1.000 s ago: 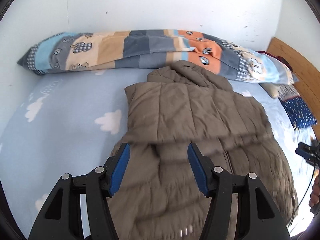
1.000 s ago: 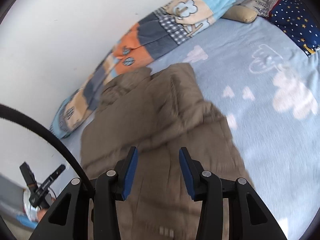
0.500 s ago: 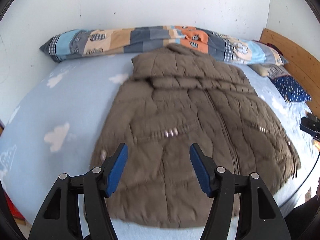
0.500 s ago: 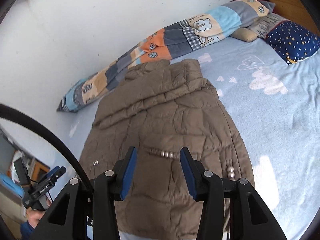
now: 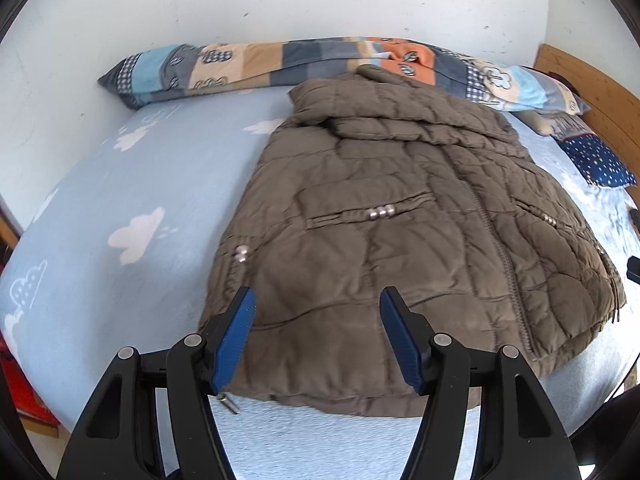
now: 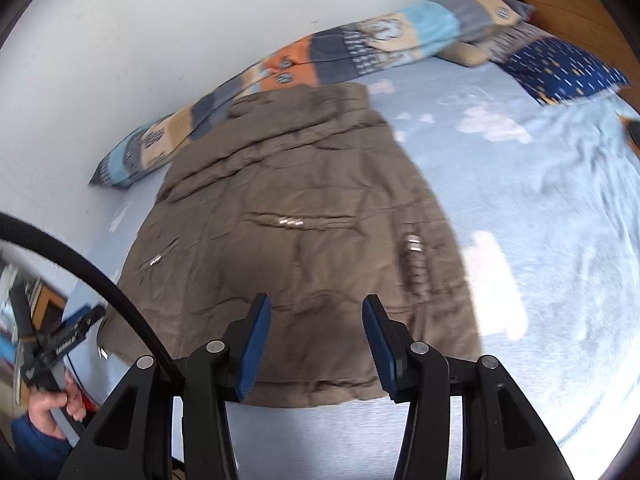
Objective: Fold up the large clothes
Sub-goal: 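Release the jacket with both grippers and lift them away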
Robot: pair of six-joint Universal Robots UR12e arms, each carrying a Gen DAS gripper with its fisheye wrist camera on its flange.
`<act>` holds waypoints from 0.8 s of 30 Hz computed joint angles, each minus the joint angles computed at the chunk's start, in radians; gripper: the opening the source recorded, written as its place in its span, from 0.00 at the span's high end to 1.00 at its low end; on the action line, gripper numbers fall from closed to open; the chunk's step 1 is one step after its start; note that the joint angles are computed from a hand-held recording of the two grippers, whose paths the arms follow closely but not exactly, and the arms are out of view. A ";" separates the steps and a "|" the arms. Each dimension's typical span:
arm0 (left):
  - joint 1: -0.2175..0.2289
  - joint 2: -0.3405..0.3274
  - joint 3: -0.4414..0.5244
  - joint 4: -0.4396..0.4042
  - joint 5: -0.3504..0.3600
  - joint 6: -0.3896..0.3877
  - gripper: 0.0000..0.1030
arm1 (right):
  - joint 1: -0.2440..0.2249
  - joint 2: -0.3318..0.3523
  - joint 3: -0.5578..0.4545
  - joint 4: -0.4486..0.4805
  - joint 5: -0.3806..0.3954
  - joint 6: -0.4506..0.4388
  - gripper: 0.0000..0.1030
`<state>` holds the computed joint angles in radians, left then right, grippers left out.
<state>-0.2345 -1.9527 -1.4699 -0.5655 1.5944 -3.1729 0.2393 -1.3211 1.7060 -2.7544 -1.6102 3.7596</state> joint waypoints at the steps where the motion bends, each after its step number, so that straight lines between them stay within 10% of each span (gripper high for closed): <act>1: 0.004 0.001 -0.003 0.000 -0.003 -0.006 0.38 | -0.005 -0.004 0.009 -0.003 -0.004 0.021 0.50; 16: 0.060 0.018 -0.021 0.000 0.005 -0.118 0.34 | -0.017 0.002 0.018 -0.028 0.001 0.084 0.48; 24: 0.129 0.032 -0.030 -0.063 -0.139 -0.238 0.31 | -0.023 -0.009 0.034 -0.055 0.011 0.089 0.46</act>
